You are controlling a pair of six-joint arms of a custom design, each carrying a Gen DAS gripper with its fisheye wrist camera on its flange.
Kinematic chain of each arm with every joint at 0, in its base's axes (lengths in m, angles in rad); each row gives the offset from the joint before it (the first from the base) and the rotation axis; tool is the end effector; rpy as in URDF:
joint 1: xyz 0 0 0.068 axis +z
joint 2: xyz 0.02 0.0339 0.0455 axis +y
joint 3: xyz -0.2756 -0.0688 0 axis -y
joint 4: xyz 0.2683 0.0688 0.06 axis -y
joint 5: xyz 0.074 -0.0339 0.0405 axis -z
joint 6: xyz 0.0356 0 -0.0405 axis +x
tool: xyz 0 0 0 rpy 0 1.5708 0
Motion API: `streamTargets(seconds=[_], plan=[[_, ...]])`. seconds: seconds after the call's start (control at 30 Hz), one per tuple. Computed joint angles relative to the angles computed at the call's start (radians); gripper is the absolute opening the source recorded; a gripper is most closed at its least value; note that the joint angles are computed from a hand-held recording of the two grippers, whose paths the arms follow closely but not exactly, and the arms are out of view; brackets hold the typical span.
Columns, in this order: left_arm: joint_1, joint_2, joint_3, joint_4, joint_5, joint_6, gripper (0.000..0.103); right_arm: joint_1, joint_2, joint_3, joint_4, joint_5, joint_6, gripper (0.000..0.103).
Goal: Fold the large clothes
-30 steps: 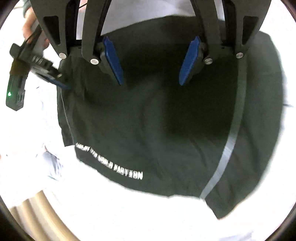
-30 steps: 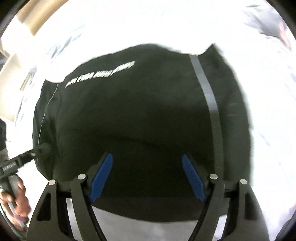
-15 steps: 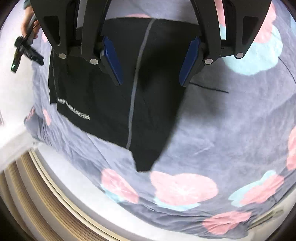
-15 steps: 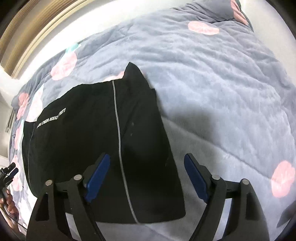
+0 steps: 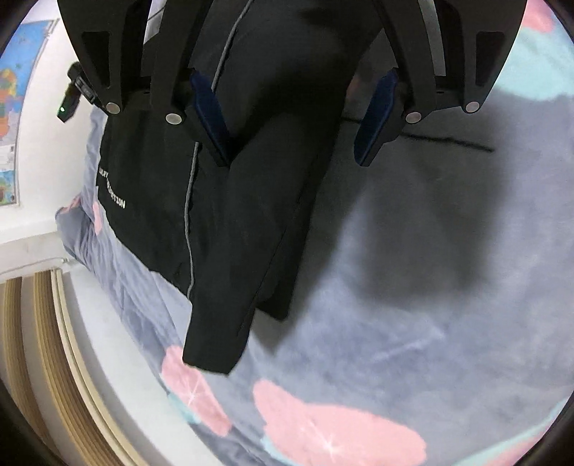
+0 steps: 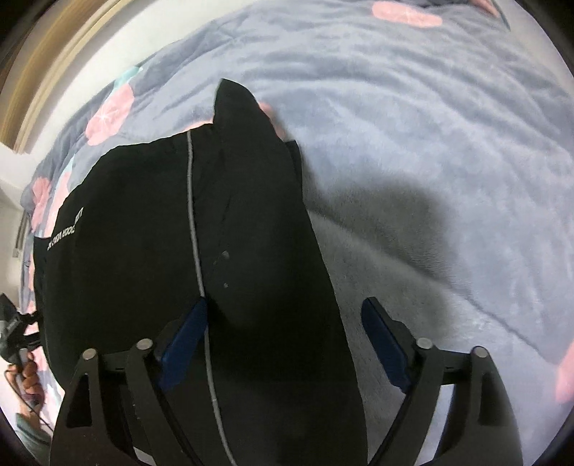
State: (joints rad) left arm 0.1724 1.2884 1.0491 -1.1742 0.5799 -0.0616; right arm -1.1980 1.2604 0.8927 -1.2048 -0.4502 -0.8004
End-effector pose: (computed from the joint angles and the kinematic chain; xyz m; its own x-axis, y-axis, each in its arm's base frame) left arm 0.2342 0.0210 0.2704 -0.9675 -0.2207 -0.1230 -0.1187 0.8268 -0.5498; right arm 0.0900 -0.1877 0.2294 -0.8556 0.4137 -0.3111 0.3228 0.8962 0.3043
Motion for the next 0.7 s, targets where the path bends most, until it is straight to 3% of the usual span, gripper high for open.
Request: streamTargets(seconds=[0.3, 0.57, 0.6, 0.63, 0.67, 0.7], plan=[[-0.046, 0.082, -0.004, 0.044, 0.054, 0.026, 0.079, 0.037, 0.201, 0.048, -0.015, -0.027, -0.001, 0.102], [-0.039, 0.163, -0.019, 0.06, 0.145, 0.024, 0.083, 0.105, 0.33, 0.053, -0.044, -0.091, -0.021, 0.103], [-0.038, 0.168, -0.025, 0.067, 0.16, 0.014, 0.083, 0.112, 0.322, 0.049, -0.044, -0.101, -0.019, 0.099], [-0.033, 0.168, -0.03, 0.069, 0.169, 0.013, 0.083, 0.11, 0.313, 0.046, -0.052, -0.111, -0.035, 0.086], [-0.037, 0.158, -0.041, 0.086, 0.17, -0.002, 0.083, 0.108, 0.299, 0.044, -0.07, -0.129, -0.056, 0.083], [-0.047, 0.13, -0.055, 0.108, 0.159, -0.018, 0.075, 0.11, 0.272, 0.036, -0.069, -0.125, -0.055, 0.079]])
